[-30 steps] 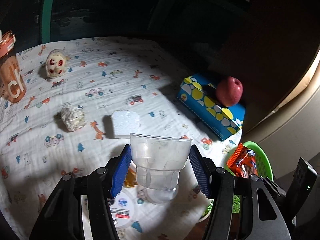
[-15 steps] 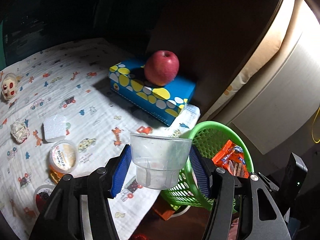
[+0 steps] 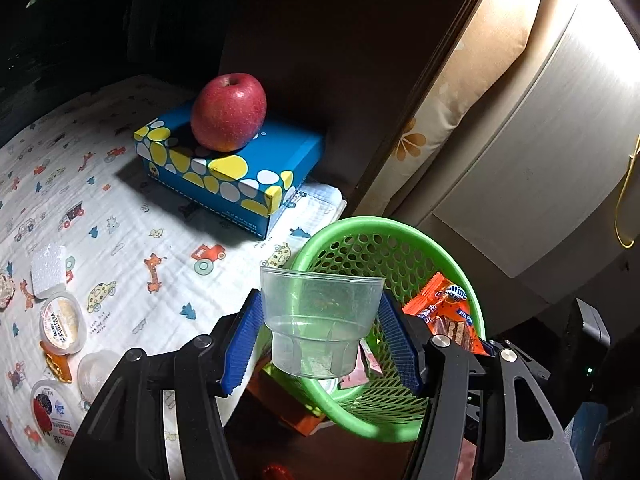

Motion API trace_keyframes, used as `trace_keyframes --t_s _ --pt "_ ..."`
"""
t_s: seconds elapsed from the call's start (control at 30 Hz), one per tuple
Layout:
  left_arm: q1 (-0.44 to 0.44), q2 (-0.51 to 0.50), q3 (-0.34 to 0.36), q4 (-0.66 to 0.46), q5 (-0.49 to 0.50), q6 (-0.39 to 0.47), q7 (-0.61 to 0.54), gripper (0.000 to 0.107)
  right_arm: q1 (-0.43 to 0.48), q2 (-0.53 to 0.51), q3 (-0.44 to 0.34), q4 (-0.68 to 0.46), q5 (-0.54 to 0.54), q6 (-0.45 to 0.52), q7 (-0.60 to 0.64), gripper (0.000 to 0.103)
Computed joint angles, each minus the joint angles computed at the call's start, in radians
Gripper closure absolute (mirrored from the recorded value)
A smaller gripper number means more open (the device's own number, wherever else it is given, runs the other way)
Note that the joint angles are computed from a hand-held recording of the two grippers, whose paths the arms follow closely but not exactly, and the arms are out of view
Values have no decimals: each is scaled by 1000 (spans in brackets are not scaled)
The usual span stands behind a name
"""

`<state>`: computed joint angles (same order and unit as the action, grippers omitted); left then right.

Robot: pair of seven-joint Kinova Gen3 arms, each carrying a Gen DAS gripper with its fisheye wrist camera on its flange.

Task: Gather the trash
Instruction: 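Release the orange package into the basket with the right tool while the left tool carries the cup over it, then open the left tool to drop the clear plastic cup into the basket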

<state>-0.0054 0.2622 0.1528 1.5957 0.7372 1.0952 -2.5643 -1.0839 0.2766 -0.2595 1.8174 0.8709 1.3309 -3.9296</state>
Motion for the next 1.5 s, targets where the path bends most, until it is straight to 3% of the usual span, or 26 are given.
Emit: trace_keyframes --t_s 0.2,0.37,0.57,1.13,1.5 --pt "22 -8 7 12 -10 -11 6 50 -3 -10 -6 23 -8 -1 -29 42" --pt "37 -8 11 15 -16 -18 10 50 -7 -15 -12 33 -6 8 -51 31" --pt "50 2 15 18 -25 -25 22 50 -17 -19 -21 36 -8 34 -71 26" --pt "84 37 37 20 -62 -15 58 46 -78 -18 -50 38 -25 128 -176 22" --pt "41 20 18 44 -30 2 13 41 -94 -1 -50 20 -14 125 -188 21"
